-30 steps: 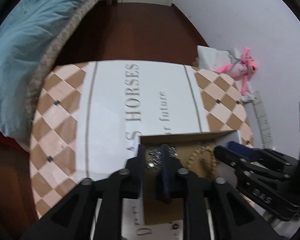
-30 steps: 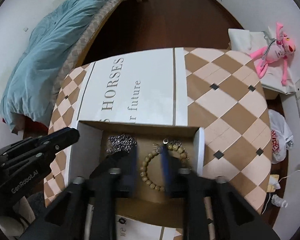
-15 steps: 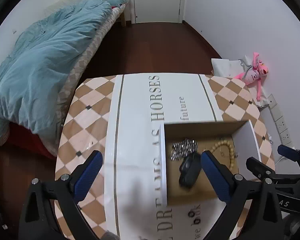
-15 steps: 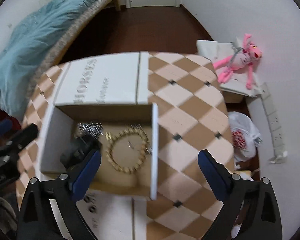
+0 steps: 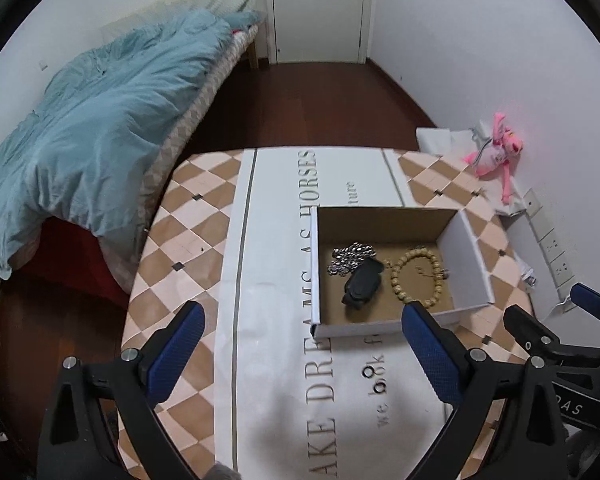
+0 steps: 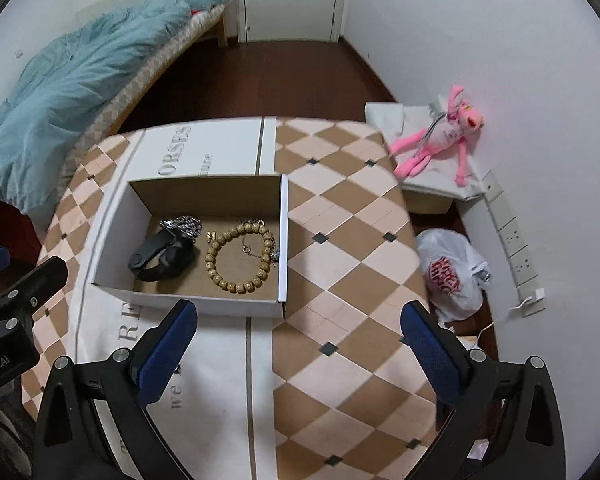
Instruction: Organize jewelry
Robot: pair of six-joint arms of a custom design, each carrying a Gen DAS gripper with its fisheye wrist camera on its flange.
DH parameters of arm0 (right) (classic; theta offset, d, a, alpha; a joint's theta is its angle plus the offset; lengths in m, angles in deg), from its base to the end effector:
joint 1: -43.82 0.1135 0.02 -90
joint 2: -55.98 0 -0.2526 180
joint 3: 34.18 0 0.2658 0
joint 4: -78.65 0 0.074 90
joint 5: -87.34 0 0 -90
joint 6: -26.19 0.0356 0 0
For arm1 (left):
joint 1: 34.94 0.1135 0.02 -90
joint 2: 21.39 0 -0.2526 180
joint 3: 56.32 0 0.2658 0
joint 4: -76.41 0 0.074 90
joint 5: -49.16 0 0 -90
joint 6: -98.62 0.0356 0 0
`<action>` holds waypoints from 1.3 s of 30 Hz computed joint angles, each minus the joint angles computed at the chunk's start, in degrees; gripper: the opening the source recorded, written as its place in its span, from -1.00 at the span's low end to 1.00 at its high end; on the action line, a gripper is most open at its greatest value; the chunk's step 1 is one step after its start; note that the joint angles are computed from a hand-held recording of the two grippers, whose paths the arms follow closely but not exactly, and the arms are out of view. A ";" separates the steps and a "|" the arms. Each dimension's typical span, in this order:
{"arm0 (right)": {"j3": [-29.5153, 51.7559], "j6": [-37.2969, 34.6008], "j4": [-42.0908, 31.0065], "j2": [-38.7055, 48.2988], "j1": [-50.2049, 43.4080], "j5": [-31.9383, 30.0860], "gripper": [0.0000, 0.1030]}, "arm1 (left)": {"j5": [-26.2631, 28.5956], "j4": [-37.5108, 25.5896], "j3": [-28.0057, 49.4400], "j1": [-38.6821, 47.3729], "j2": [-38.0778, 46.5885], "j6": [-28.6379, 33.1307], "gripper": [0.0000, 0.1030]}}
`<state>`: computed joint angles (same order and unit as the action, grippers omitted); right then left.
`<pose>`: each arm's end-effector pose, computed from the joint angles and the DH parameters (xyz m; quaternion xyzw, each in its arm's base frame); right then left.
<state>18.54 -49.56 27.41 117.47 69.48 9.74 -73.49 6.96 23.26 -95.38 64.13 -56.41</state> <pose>0.1985 0.0869 0.2007 -0.0677 0.9583 -0.0103 0.2774 0.1602 -0.2435 0.2372 -0.0738 0.9497 0.0193 0.3037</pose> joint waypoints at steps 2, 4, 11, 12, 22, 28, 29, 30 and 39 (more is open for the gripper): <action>0.19 1.15 -2.91 -4.20 1.65 1.77 1.00 | -1.82 -2.70 1.18 -2.41 -0.93 -2.45 0.95; 0.59 1.72 -5.30 -7.44 2.55 2.57 1.00 | -4.46 -7.21 3.62 -5.41 -1.02 -5.76 0.95; 3.27 5.02 -13.81 -16.58 6.67 5.38 1.00 | -8.58 -16.38 9.20 -11.56 -0.63 -12.73 0.95; 3.68 5.61 -14.76 -17.60 7.36 5.99 1.00 | -8.76 -17.15 9.78 -12.08 -0.55 -13.32 0.95; 5.24 7.57 -18.87 -21.90 8.64 6.93 1.00 | -10.22 -22.95 13.89 -14.49 1.65 -18.28 0.95; 2.29 5.91 -15.34 -20.61 5.50 3.27 1.00 | -10.58 -21.69 11.36 -12.30 2.99 -18.91 0.95; 1.25 5.88 -14.52 -20.16 5.41 2.78 1.00 | -10.40 -20.44 10.01 -11.98 2.49 -18.41 0.95; -0.61 5.78 -12.79 -19.44 4.94 1.33 1.00 | -9.90 -18.43 7.54 -11.23 1.72 -17.77 0.95; -15.20 8.71 10.90 -2.65 11.19 -6.08 0.46 | 1.20 -1.53 -10.78 -5.13 0.67 -10.37 0.95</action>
